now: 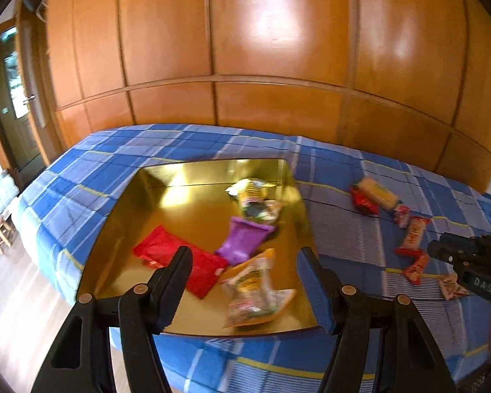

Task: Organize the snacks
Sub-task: 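Move the left gripper to the red foil snack bag and grasp it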

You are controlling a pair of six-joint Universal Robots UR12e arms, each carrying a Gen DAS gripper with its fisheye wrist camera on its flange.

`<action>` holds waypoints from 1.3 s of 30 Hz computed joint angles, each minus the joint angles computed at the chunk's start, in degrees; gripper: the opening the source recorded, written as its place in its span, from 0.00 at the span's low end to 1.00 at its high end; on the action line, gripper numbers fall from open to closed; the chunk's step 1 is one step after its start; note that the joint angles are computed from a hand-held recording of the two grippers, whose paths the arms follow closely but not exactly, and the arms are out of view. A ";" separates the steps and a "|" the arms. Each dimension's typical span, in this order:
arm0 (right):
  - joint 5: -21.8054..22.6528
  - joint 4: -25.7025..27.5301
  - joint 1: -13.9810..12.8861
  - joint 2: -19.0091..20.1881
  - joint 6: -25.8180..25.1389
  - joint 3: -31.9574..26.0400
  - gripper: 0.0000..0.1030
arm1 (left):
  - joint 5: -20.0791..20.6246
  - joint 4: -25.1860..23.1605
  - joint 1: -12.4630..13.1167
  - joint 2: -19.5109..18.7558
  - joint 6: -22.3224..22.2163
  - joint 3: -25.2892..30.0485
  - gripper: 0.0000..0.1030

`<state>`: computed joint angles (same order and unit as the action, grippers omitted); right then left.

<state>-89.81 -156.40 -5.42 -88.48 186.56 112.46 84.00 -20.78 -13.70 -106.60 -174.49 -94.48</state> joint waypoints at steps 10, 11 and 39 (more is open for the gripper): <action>-2.25 3.26 -6.10 -3.16 -0.78 2.06 0.31 | -7.78 -7.55 -2.61 -2.03 4.78 4.67 0.47; -2.35 3.64 -6.65 -3.33 -1.36 2.14 0.31 | -8.49 -8.95 -2.90 -2.42 5.14 5.47 0.45; 16.37 3.60 -15.82 -4.34 -3.07 3.97 0.36 | -0.58 -35.37 -10.75 -25.19 5.70 37.42 0.59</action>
<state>-73.44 -152.80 -21.24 -92.82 183.49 116.42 83.42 -56.15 -24.45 -131.79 -168.79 -57.06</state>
